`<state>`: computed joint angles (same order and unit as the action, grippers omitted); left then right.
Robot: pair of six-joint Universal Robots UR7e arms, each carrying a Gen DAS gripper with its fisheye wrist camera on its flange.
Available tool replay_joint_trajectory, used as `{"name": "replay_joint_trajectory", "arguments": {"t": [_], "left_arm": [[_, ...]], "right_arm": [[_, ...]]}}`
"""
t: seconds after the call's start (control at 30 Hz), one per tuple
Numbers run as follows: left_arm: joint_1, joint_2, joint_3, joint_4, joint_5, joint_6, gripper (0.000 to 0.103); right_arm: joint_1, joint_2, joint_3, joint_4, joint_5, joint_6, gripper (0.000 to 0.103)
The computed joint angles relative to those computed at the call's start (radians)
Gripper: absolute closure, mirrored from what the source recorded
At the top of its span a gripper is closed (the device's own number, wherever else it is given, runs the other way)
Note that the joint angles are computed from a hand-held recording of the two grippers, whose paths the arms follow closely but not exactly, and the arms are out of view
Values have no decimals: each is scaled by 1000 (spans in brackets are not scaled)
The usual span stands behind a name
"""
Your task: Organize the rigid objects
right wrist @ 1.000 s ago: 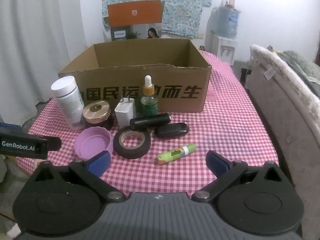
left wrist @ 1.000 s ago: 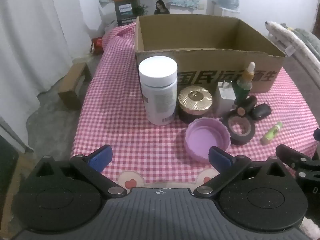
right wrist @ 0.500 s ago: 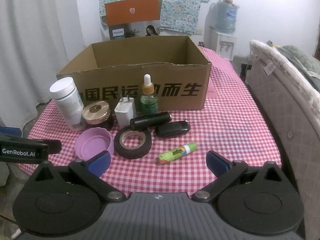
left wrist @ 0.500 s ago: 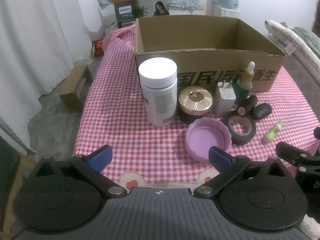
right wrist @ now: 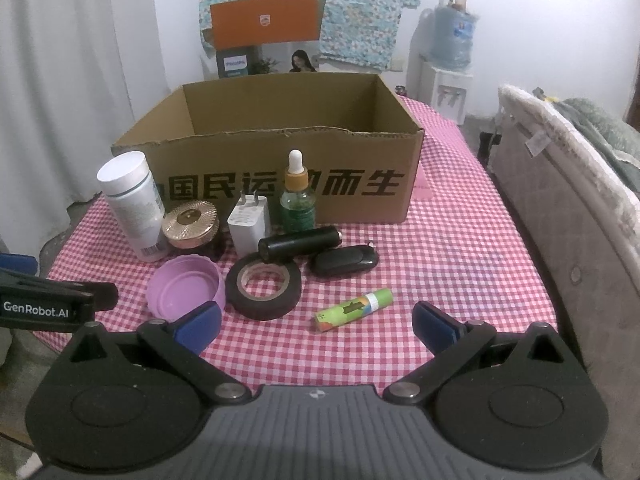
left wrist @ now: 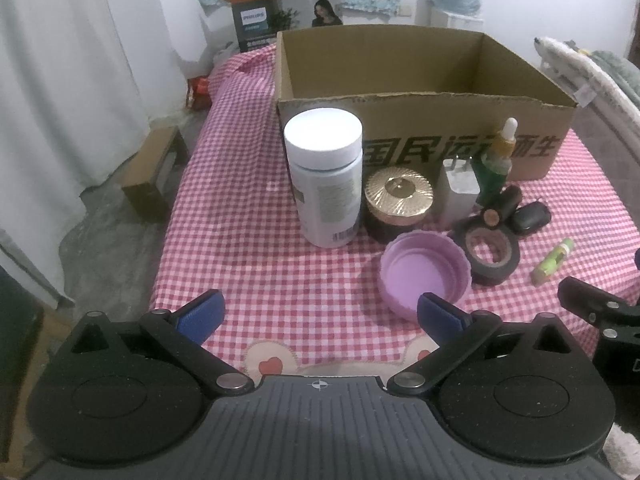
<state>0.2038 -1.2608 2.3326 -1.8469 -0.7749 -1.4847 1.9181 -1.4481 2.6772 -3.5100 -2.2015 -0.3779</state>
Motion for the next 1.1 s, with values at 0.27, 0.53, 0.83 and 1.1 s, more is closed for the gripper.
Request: {"name": "replay_joint_trajectory", "arguments": {"t": [0.27, 0.53, 0.83, 1.1], "left_arm": [[0, 1, 0, 5, -1, -1, 0], [1, -2, 3, 6, -3, -2, 0], [6, -9, 11, 2, -6, 7, 0], [27, 6, 3, -19, -5, 31, 0]], "right_arm": [[4, 6, 0, -8, -3, -5, 0], [10, 14, -4, -5, -5, -4, 0], [10, 24, -8, -4, -4, -6, 0], [17, 52, -20, -20, -21, -26, 0]]}}
